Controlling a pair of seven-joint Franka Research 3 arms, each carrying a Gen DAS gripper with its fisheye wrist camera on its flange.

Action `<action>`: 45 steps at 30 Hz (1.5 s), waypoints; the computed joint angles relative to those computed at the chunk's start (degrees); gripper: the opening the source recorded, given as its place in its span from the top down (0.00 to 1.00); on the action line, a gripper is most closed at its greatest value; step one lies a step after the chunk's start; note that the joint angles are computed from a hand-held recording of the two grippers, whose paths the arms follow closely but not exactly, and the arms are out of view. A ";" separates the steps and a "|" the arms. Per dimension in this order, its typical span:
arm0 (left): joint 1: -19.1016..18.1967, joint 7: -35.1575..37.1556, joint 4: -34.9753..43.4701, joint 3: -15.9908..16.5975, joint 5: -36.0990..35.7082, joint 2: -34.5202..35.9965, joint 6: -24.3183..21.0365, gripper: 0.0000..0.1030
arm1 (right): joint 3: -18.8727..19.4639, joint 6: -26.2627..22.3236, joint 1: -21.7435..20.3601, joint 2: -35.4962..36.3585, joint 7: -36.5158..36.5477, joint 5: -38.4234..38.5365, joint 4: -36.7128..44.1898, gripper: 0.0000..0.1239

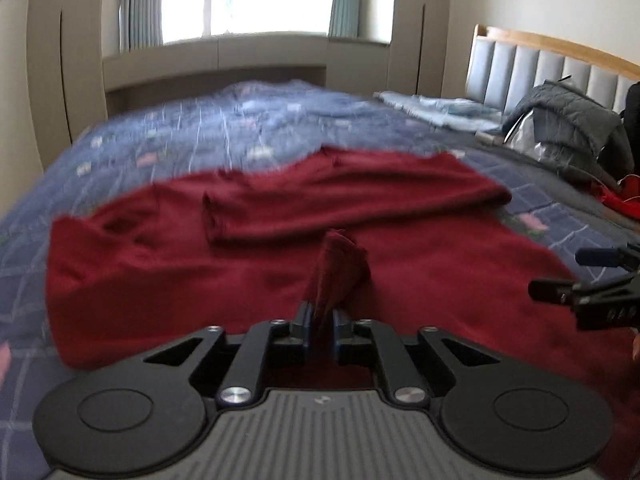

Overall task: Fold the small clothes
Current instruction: 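Lay the held sleeve across the sweater body and open the left tool, then grasp the sweater hem with the right tool while the left tool grasps the hem too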

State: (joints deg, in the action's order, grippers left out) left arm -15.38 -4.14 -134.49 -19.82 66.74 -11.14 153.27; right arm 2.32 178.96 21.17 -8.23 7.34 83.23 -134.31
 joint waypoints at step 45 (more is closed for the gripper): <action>8.48 -8.70 -22.38 -2.81 -19.92 -33.60 -5.30 0.01 | 6.22 -21.40 0.19 16.90 9.87 -25.74 43.58 0.98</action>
